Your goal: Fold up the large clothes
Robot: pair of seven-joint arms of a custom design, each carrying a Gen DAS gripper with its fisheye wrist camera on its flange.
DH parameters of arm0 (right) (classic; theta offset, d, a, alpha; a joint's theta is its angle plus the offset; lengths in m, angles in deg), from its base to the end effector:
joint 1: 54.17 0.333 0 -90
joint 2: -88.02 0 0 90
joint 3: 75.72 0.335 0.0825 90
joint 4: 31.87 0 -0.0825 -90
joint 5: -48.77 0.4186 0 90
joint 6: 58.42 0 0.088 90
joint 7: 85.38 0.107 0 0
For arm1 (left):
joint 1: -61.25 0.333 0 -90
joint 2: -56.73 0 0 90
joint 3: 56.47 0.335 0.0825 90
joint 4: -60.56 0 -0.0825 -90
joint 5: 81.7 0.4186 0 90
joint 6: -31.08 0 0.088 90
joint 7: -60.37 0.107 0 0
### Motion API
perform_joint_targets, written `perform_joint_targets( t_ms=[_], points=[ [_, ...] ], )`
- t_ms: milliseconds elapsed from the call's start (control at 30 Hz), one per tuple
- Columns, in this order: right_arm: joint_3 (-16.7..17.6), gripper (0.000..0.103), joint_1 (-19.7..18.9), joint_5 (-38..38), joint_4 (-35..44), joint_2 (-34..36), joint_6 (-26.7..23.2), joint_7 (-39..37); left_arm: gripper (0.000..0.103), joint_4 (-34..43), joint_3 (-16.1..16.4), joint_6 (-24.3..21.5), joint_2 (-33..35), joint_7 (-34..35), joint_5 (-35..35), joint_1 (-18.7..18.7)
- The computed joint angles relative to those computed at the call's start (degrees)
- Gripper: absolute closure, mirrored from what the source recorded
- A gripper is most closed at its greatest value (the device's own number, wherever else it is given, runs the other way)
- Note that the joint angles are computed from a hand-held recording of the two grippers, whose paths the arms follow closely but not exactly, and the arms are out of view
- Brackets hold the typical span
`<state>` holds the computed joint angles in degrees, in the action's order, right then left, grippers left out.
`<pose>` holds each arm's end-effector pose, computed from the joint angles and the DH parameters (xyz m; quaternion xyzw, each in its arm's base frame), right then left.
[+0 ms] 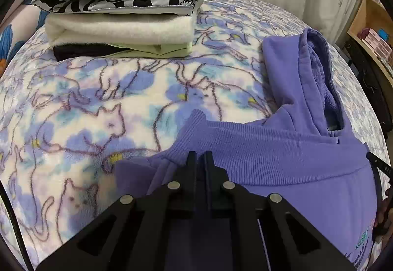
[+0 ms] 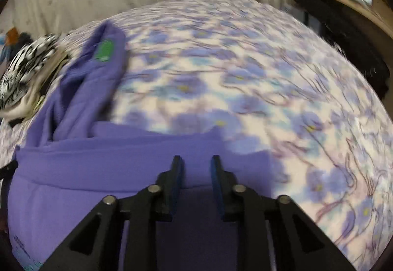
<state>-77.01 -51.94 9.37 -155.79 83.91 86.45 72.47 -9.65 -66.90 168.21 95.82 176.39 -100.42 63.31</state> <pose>0.5862 0.0160 0.4748 -0.4063 0.8552 -0.2818 0.1552 0.8210 -0.0784 0.4337 -0.5481 0.7795 -0.2916 0.0835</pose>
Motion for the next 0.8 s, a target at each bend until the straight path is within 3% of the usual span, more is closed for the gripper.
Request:
perform_joint_targets(
  t_ms=[33,167,233,433,500,567,600,700,800],
  points=[
    [-0.5,0.103,-0.2,1.5,-1.0,-0.7,1.8,-1.3,0.098,-0.3,0.1,0.3,-0.2,-0.1,0.1,-0.1],
    [0.7,0.103,0.4,1.0,0.6,-0.7,-1.6,-1.8,0.098,-1.1,0.6,0.6,-1.1,-0.4,1.1,-0.5],
    [0.7,0.1,0.6,2.0,-0.1,-1.7,-0.2,-0.6,0.097,-3.0,1.0,0.8,-2.9,-1.0,1.9,-0.9],
    [2.5,0.098,2.7,7.4,-2.3,-5.0,4.8,-1.0,0.072,-18.5,0.1,6.8,-15.1,3.0,0.5,0.0],
    [3.6,0.089,3.9,8.3,-2.9,-5.7,5.8,-1.0,0.065,-23.8,-0.6,7.6,-19.5,5.5,-2.8,0.9],
    [4.9,0.068,5.4,9.2,-3.8,-6.0,8.2,-0.9,0.06,-29.4,-1.4,8.0,-24.1,8.7,-8.0,1.9],
    [5.4,0.065,6.0,9.1,-4.1,-6.1,8.9,-0.6,0.06,-32.1,-1.6,7.8,-26.3,10.4,-11.0,2.2],
    [7.6,0.064,7.9,7.7,-4.8,-5.7,10.0,0.6,0.06,-40.0,-0.8,7.3,-32.3,15.0,-17.1,1.6],
    [9.4,0.064,9.8,4.9,-5.3,-5.4,7.8,2.3,0.06,-45.6,0.9,8.8,-35.6,16.0,-17.8,-0.3]
  ],
)
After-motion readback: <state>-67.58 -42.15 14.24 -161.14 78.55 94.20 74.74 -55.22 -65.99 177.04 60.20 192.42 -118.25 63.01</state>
